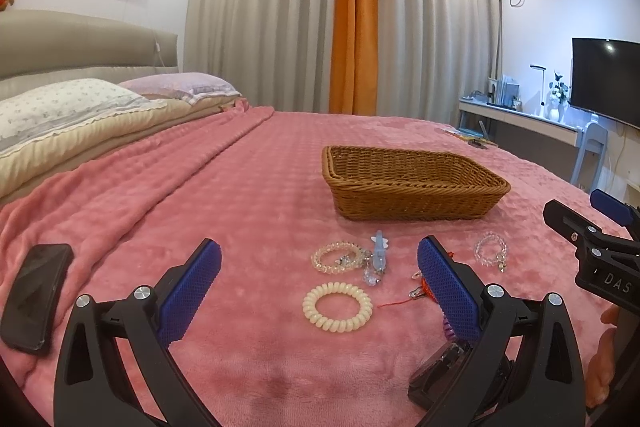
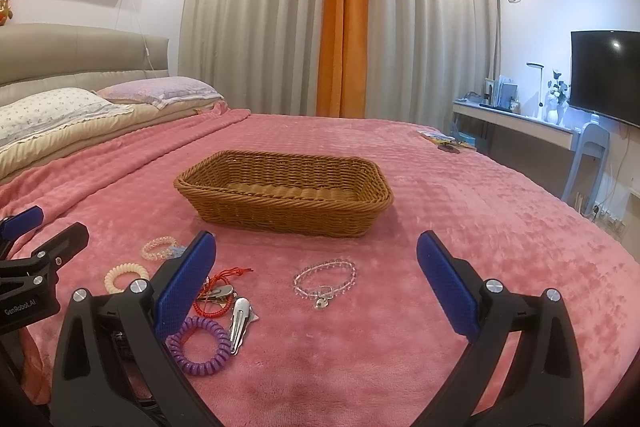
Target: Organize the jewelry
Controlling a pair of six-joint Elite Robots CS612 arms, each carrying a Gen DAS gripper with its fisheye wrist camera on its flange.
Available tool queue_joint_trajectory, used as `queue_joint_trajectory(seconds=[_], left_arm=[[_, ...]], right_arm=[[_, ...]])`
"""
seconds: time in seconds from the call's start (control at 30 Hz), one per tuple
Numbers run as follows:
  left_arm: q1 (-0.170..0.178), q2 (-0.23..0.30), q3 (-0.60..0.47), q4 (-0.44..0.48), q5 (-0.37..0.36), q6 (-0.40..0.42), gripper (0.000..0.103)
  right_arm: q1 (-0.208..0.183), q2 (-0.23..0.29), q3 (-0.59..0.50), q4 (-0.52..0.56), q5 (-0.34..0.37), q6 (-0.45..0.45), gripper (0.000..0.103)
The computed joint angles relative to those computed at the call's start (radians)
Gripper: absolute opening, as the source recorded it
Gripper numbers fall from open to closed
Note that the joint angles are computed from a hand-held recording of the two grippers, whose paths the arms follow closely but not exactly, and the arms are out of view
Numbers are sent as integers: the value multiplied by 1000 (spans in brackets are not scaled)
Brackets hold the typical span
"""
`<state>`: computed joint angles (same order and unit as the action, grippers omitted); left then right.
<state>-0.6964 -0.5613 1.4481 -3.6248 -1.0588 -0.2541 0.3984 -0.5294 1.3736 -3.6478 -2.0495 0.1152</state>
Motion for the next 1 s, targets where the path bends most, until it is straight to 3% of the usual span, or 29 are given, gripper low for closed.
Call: queue_joint_trajectory(seconds=[1.0], left_arm=[[0,3,-5,-6,2,14,95]], right_arm=[[-3,-1,6,-10,10,-1,95]])
